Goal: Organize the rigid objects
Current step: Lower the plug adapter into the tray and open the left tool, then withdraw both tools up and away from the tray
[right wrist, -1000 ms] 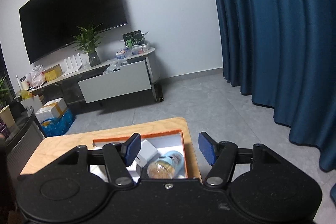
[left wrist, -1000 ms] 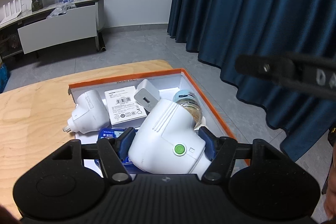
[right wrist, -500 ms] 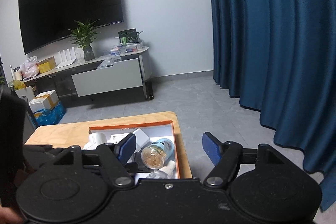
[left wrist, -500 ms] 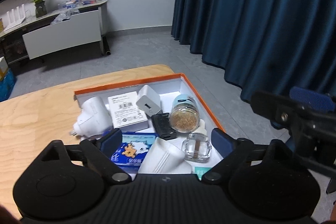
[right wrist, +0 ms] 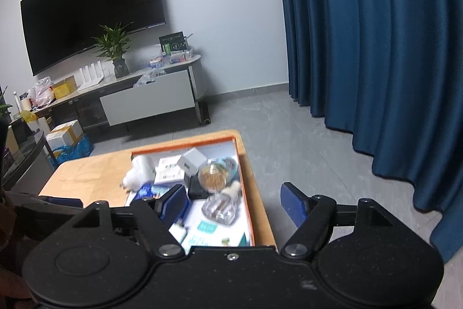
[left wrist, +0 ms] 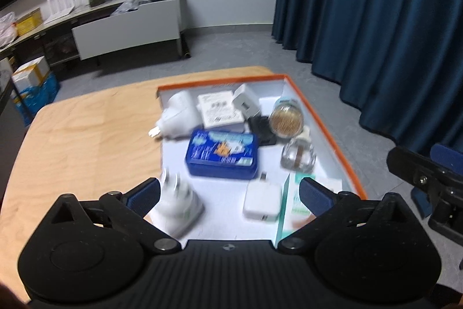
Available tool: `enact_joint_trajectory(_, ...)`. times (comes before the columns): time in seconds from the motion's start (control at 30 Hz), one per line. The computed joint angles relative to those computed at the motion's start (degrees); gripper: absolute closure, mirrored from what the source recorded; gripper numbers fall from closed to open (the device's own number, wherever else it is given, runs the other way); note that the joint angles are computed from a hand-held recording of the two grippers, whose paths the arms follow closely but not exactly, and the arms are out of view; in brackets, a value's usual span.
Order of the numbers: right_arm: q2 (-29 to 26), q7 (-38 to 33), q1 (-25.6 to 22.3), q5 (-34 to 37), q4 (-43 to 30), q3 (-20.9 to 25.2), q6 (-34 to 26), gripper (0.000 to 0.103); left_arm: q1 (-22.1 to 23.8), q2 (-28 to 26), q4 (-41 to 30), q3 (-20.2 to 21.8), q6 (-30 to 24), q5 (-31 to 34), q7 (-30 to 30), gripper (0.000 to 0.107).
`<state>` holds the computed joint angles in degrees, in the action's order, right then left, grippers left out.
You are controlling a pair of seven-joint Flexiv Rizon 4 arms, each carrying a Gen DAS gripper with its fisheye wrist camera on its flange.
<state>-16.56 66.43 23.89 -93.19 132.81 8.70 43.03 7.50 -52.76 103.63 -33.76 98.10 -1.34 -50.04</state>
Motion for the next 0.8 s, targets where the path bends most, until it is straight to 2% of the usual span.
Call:
enact_joint_trajectory(0.13,0.07,1.05,0.86,0.55,0.47,0.77,0.21,0.017,-0.51,1.98,2.31,2.31,0.7,-0.59,-1.89,0.004)
enact_joint_trajectory(0.37,-0.49,0.45,2.76,1.96,-0.23,1.21,-0.1,0.016,-0.02,3.51,4.91,3.65,2.76,0.97,-3.36,0.004)
enact_joint_trajectory(0.8,-1.12,0.5,4.08,2.64,-0.59,1.11,0.16,0.015,0.77,3.94,6.62,4.25,2.22,2.04,-5.28,0.004)
